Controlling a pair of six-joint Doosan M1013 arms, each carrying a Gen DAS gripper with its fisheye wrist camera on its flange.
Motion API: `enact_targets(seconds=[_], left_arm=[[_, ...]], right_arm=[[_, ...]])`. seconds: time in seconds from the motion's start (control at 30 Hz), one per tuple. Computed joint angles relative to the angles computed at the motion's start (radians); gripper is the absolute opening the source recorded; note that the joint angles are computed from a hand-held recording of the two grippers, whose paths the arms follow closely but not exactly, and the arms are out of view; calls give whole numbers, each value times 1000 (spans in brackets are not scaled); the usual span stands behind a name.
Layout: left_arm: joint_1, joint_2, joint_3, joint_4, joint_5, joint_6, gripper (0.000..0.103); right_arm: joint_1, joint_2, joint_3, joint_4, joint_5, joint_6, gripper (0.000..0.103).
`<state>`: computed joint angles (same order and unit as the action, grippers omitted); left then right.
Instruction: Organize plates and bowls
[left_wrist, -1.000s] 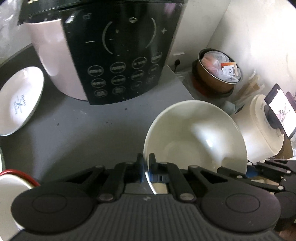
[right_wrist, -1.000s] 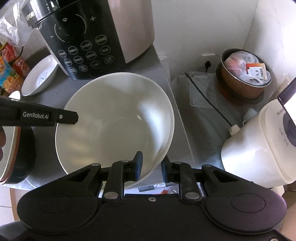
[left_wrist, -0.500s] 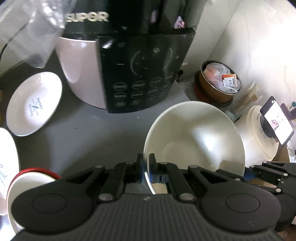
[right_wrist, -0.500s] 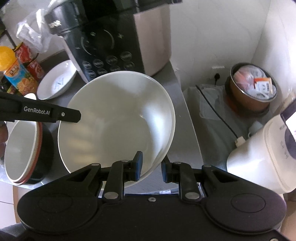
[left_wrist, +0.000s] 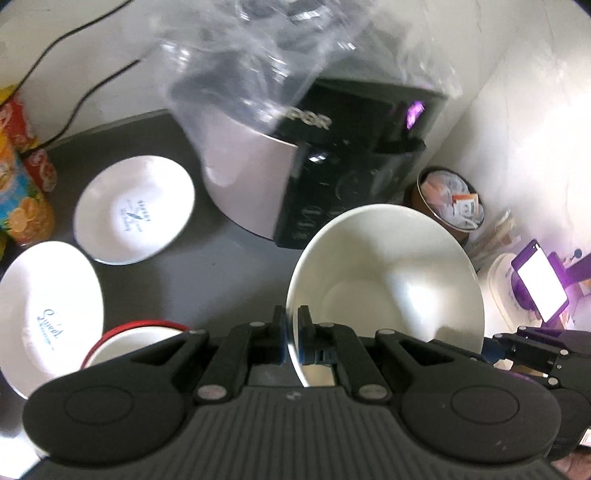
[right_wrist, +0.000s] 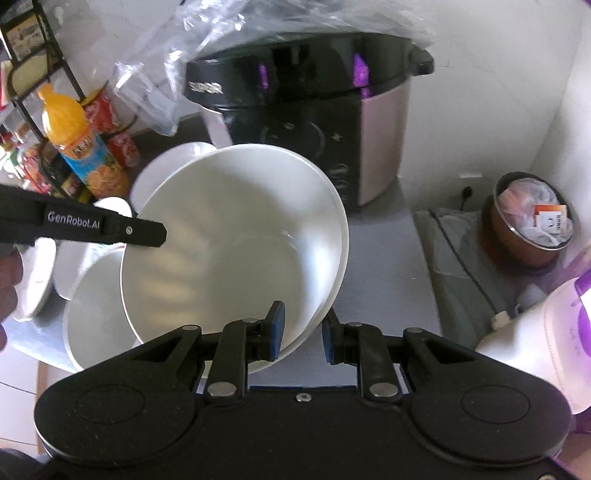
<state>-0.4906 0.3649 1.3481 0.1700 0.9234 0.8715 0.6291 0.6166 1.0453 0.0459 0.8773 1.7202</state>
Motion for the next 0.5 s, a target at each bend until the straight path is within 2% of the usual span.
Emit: enact_targets(seconds=[0.5], left_arm=[[52,-103,106,-7,-31,-44,5]], right_arm=[[48,23,-70,25,8,-54,22]])
